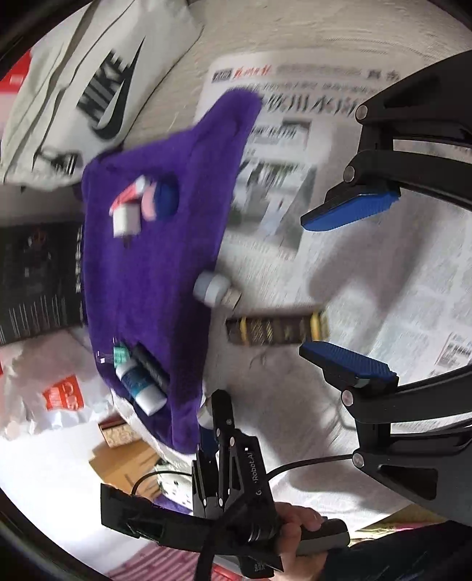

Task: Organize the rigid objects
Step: 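Grasp the dark Grand Reserve bottle with the right tool while the left holds the roll, then carry the tape roll and Grand Reserve bottle over the purple towel with both tools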

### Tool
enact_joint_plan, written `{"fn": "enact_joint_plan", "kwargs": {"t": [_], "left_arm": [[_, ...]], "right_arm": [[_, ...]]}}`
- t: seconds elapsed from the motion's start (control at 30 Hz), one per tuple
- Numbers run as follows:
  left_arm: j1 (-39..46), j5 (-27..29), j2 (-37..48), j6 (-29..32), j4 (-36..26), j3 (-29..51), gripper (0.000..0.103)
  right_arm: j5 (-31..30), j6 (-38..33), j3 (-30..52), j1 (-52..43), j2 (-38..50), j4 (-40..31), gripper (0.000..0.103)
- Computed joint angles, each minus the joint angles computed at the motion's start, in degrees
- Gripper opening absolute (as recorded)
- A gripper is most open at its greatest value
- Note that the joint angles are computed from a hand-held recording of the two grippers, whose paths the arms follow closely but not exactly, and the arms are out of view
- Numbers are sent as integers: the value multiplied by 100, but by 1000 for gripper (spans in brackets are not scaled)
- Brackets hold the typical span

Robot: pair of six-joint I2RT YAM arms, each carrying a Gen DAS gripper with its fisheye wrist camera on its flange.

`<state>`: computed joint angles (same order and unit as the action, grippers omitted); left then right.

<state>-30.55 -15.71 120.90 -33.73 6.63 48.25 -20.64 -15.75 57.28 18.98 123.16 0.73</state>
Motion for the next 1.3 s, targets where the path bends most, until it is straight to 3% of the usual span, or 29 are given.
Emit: {"fn": "enact_joint_plan", "kwargs": {"t": [0.23, 0.33, 0.6, 0.7, 1.13, 1.3], "left_arm": [[124, 1, -135, -125, 287, -423, 30], [157, -8, -163, -193, 433, -566, 30], [159, -49, -189, -287, 571, -683, 30], [175, -30, -187, -303, 646, -714, 30], [86, -121, -152, -279, 581, -679, 30], [58, -169, -129, -260, 384, -580, 30]], "right_arm": [[28, -80, 283, 257, 338, 65, 60], [104, -121, 443, 363, 491, 42, 49], [656, -329, 482, 754, 573, 354, 38], [755, -460, 424, 818, 540, 407, 24], [778, -202, 42, 216, 222, 193, 23], [1095, -221, -15, 372, 198, 267, 24]]}}
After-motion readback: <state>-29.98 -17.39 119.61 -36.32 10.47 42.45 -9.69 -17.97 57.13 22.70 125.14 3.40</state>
